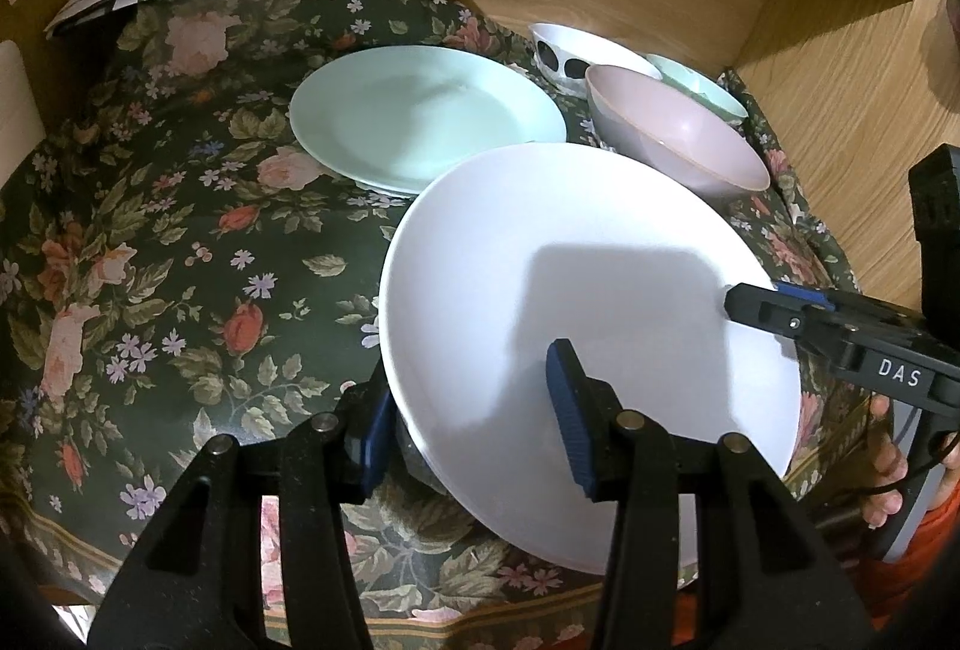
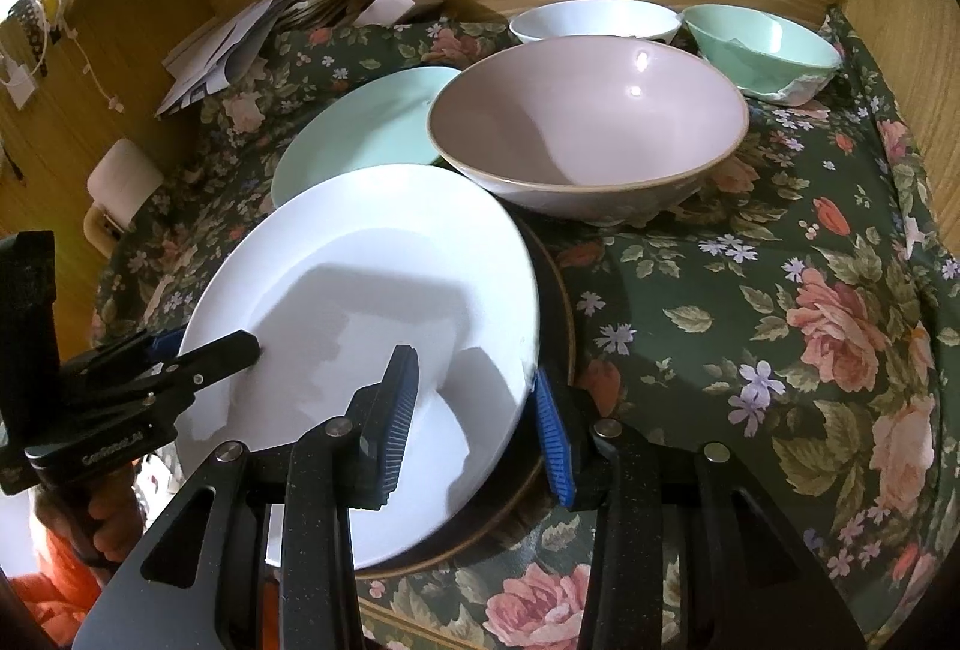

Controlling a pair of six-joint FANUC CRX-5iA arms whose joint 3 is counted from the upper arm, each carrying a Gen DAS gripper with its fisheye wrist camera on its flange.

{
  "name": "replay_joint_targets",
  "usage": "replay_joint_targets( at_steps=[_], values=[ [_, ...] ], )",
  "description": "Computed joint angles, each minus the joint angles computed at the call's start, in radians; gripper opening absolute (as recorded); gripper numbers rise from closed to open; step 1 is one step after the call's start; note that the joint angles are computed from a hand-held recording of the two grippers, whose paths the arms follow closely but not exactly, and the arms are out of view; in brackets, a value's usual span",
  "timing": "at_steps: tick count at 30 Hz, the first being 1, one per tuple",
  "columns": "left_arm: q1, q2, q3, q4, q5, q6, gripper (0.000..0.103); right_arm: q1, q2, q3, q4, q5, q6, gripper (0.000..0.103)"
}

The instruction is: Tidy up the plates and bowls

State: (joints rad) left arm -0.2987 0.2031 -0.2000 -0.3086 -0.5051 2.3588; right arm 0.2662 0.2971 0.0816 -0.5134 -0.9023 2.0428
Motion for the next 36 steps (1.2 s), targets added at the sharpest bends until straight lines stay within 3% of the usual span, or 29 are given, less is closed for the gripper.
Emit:
replay_joint_targets(
  at_steps=[5, 10, 13, 16, 22, 30, 36],
  values=[
    [-0.024, 0.011, 0.034, -0.057, -0.053, 0.031, 0.047, -0.012, -0.008, -0.001, -0.010, -0.011, 0.001, 0.034],
    [-0.030, 0.000, 0.035, -0.087, -0.057, 0.045, 0.049, -0.023, -0.011, 0.004, -0.024, -0.019, -0.002, 0.034],
    [-0.048, -0.018, 0.041, -0.143, -0.059, 0.082, 0.053, 0.004, -0.040, -0.046, 0.053, 0.074, -0.051, 0.035],
    [-0.061, -0.026, 0.051, -0.182, -0.068, 0.109, 0.055, -0.031, -0.025, -0.005, -0.010, 0.017, -0.021, 0.035],
    [-0.058, -0.032, 0.062, -0.205, -0.079, 0.125, 0.056, -0.022, -0.036, 0.005, -0.011, 0.026, -0.007, 0.035],
    [-0.034, -0.053, 0.082, -0.282, -0.135, 0.209, 0.064, 0.016, -0.024, 0.077, -0.023, 0.038, 0.071, 0.051],
    [0.006, -0.054, 0.108, -0.306, -0.171, 0.227, 0.070, 0.053, 0.050, 0.194, 0.001, 0.017, 0.072, 0.053]
  ],
)
